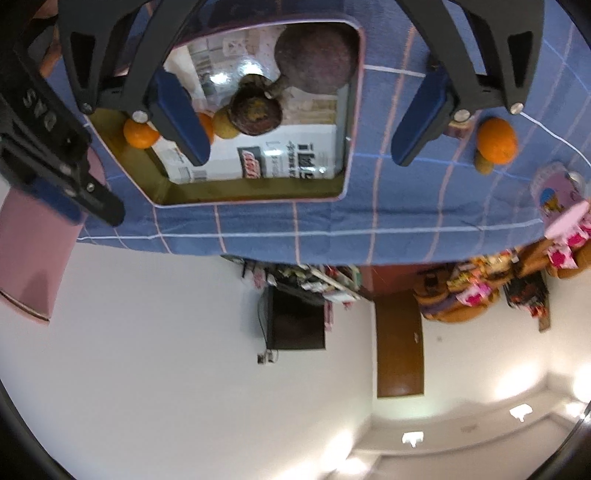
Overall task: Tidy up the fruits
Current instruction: 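Withdraw both open grippers from the tin toward the remaining rolls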
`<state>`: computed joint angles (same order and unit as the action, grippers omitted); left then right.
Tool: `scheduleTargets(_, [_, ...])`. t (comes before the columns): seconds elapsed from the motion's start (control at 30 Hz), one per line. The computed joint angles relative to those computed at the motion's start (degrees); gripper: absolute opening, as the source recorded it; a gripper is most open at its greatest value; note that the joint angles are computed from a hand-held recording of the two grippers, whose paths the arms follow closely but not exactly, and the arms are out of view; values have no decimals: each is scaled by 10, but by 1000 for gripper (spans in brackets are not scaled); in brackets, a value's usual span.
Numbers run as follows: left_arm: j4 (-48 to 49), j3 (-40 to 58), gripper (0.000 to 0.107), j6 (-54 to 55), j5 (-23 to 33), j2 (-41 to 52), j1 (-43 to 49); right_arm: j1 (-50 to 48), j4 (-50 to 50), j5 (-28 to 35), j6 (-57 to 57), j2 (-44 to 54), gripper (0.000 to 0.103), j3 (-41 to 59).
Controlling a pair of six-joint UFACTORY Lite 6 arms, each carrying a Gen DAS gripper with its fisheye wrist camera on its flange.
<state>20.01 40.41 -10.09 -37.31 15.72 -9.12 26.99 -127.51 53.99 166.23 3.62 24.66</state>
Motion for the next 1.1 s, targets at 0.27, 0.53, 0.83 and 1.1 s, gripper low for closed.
scheduleTargets(0.27, [-147,-53,103,137,-97,-22,-14,114,131,175,-54,35,91,2])
scheduleTargets(0.53, [-173,-60,103,165,-91,-29,-21,82,96,133,-11,12,92,-13])
scheduleTargets(0.83, [-121,-82,103,143,-88,-50,2,79,85,107,38,-9,92,-35])
scheduleTargets(1.1, [-41,-88,103,95,-65,-61,43,108,150,111,31,3,92,-22])
